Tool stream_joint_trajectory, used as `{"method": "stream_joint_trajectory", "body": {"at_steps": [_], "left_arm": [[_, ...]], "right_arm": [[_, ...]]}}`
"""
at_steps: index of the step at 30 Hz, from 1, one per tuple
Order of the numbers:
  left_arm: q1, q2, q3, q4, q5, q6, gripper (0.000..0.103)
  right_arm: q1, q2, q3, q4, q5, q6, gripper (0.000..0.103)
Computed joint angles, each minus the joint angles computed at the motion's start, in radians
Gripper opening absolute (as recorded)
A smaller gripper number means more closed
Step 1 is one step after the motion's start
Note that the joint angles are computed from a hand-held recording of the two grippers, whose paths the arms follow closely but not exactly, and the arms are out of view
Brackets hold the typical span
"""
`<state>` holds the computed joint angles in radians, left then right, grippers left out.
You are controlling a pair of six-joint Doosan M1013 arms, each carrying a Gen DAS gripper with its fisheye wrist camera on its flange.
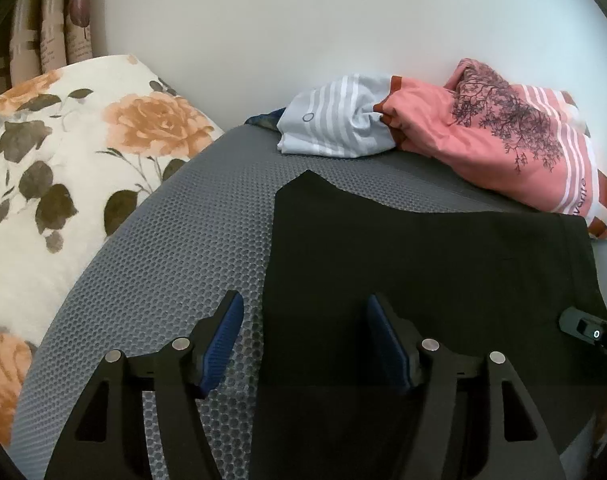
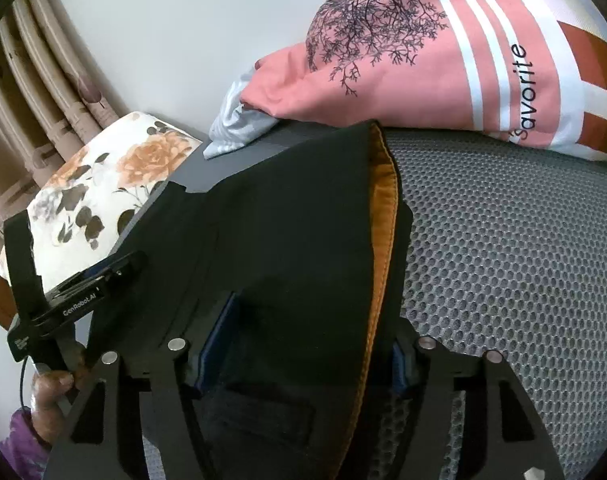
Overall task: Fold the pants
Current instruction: 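Lower the folded trousers onto the mat and open the left gripper, then open the right gripper and release the folded trouser edge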
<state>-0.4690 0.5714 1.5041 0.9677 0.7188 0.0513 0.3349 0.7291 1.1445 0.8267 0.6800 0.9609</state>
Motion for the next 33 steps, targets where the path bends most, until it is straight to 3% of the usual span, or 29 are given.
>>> {"method": "stream_joint_trajectory", "body": {"at_steps": [33], "left_arm": [[-0.011, -0.008, 0.007, 0.056, 0.038, -0.047, 0.073]], "right_arm": [[0.009, -0.003, 0.005, -0.029, -0.015, 0.011, 0.065]]}}
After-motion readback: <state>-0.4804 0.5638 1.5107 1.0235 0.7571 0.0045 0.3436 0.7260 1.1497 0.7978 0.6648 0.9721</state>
